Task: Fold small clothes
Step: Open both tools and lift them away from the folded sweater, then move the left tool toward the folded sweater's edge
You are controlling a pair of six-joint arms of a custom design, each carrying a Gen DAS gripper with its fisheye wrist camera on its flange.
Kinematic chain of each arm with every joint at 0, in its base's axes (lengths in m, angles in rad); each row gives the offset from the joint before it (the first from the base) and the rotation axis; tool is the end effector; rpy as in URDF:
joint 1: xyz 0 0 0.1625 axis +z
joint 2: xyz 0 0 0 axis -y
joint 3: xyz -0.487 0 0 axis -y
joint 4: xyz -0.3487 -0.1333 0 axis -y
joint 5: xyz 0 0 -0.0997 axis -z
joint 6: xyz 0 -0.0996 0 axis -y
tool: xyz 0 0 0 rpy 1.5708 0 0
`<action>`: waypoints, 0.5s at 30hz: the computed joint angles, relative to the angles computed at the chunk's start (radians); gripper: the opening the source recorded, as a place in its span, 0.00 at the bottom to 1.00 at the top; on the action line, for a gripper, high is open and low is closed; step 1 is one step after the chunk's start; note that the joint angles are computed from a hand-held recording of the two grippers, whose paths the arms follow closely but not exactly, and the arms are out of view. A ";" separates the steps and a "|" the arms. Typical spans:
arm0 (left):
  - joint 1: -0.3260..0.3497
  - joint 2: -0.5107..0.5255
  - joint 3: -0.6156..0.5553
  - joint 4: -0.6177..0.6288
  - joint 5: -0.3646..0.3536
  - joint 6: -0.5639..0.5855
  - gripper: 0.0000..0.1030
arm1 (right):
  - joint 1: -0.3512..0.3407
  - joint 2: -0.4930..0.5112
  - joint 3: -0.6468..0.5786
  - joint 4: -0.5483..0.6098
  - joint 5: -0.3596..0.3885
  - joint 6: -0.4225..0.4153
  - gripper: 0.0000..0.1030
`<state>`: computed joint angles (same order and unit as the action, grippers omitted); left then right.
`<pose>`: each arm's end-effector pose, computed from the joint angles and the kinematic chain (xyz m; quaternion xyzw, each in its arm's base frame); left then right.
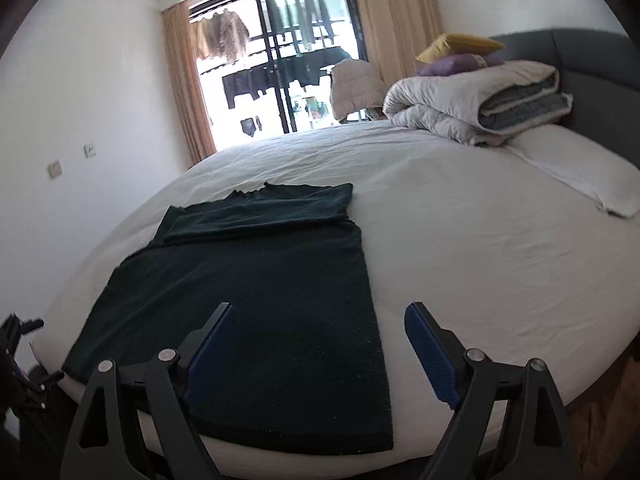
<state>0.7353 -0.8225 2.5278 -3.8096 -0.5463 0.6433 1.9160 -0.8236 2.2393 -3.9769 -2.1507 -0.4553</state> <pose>-0.1477 -0.4281 0.1800 0.4711 0.7083 -0.2741 0.4486 0.2464 -0.4525 0.2129 0.2034 -0.8294 0.4408 0.2762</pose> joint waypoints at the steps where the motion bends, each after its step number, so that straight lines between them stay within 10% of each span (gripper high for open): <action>1: -0.003 0.028 0.014 -0.045 0.018 0.045 0.90 | 0.015 0.017 -0.004 -0.012 -0.019 -0.032 0.86; 9: 0.002 0.306 -0.008 -0.621 0.120 0.601 0.91 | 0.054 0.079 -0.009 -0.050 -0.063 -0.100 0.86; 15: 0.025 0.399 -0.035 -0.924 0.059 0.929 0.91 | 0.064 0.084 -0.001 -0.084 -0.088 -0.145 0.86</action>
